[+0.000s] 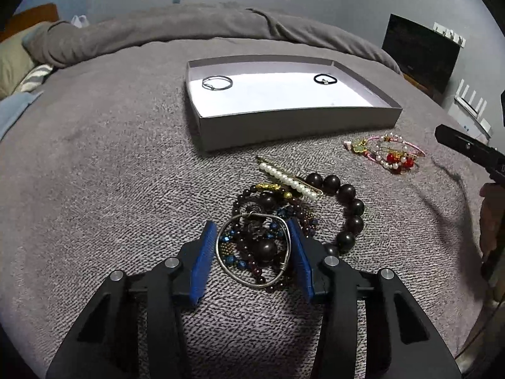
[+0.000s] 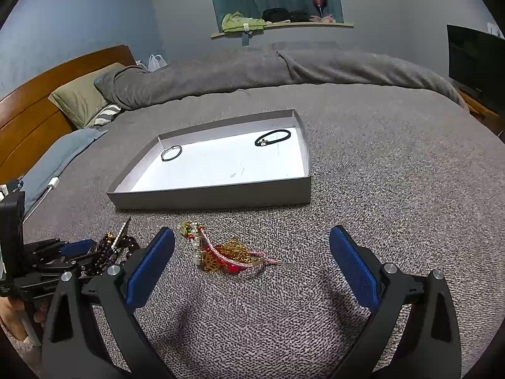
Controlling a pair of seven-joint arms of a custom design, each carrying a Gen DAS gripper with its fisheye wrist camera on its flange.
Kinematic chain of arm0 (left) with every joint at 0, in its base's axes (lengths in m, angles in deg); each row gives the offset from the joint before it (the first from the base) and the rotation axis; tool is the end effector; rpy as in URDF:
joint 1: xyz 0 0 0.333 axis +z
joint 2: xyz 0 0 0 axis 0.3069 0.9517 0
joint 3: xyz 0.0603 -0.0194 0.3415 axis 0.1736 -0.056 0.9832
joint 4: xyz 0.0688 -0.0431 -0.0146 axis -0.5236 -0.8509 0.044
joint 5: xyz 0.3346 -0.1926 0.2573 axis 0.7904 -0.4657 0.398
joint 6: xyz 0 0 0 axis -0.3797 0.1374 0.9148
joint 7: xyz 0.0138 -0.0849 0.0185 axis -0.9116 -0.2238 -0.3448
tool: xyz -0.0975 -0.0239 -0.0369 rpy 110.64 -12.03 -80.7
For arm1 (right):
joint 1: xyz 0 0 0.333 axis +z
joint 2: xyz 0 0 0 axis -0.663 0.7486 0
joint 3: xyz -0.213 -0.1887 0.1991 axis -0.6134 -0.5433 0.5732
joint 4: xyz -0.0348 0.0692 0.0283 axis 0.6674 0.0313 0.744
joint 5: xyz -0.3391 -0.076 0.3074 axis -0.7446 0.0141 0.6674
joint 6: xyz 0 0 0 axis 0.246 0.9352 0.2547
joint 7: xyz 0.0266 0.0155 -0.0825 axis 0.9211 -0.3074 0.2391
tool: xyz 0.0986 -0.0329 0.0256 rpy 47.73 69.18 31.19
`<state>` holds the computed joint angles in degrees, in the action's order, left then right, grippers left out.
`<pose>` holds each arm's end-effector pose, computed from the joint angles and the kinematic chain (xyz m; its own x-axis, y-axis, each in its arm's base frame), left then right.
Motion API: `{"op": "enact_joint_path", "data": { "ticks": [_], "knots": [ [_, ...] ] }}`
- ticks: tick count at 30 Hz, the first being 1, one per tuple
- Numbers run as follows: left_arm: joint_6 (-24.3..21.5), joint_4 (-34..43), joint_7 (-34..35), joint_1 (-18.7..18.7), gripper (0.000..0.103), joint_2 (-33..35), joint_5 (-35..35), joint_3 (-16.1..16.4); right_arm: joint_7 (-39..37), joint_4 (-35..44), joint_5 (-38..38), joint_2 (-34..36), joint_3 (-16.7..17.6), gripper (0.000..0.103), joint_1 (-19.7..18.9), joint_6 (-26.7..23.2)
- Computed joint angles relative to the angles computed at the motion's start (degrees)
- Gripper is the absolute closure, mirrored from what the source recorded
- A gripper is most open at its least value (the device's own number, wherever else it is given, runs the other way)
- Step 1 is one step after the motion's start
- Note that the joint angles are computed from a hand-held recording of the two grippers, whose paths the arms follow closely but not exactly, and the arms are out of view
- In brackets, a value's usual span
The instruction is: Organize jewelry
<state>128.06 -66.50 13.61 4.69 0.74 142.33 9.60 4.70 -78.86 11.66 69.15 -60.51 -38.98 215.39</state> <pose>0.5982 -0.2477 0.3402 0.0334 -0.9952 0.0925 -0.7547 -0.0858 -0.6504 0.6905 0.0456 0.3693 0.4676 -0.8656 -0.1792 -0.6056 -0.1661 -0.7783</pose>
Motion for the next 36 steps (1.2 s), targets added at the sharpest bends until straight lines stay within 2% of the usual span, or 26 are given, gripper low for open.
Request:
{"op": "enact_joint_path", "data": {
  "ticks": [6,12,14,15,17,21,27,30,34,36],
  "knots": [
    [-2.28,0.2,-3.01,-0.86,0.056,-0.75,3.22,0.2,-0.49,0.04,0.22,-0.23,-0.04,0.007,-0.08,0.1],
    [-5.63,0.05,-14.65,-0.45,0.056,-2.95,13.9,-0.34,-1.16,0.09,-0.73,-0.47,-0.27,0.017,-0.23,-1.08],
    [-6.46,-0.11,-16.73,0.25,0.056,-3.49,15.57,-1.04,-1.96,-0.28,-1.39,-0.83,-0.23,0.029,-0.3,-2.58],
    [-6.59,-0.13,-16.81,0.65,0.056,-3.57,15.72,-1.4,-2.68,-0.63,-1.91,-1.1,-0.19,0.031,-0.25,-3.52],
    [-6.5,-0.09,-16.4,1.29,0.056,-3.5,15.52,-2.01,-4.14,-1.29,-2.38,-1.5,-0.06,0.045,0.2,-3.71],
    [-6.63,0.09,-14.68,1.57,0.056,-3.28,14.93,-2.66,-7.71,-2.21,-1.88,-1.87,0.29,0.056,1.28,-3.6],
    [-6.64,0.57,-13.28,1.51,0.056,-2.75,14.48,-2.85,-13.4,-0.63,0.61,-0.21,1.58,0.072,3.44,3.01],
    [-6.58,0.45,-12.86,1.46,0.056,-2.74,14.28,-2.76,-11.74,0.3,-2.07,1.12,1.67,0.082,4.25,4.9],
    [-6.25,0.48,-12.25,1.53,0.056,-2.59,13.54,-2.67,-6.01,0.69,-8.41,2.17,1.77,0.095,3.98,4.34],
    [-6.09,0.44,-12.08,1.54,0.056,-2.58,13.36,-2.58,-7.06,0.6,-7.06,1.88,2.69,0.096,2.88,3.99]
  ]
}}
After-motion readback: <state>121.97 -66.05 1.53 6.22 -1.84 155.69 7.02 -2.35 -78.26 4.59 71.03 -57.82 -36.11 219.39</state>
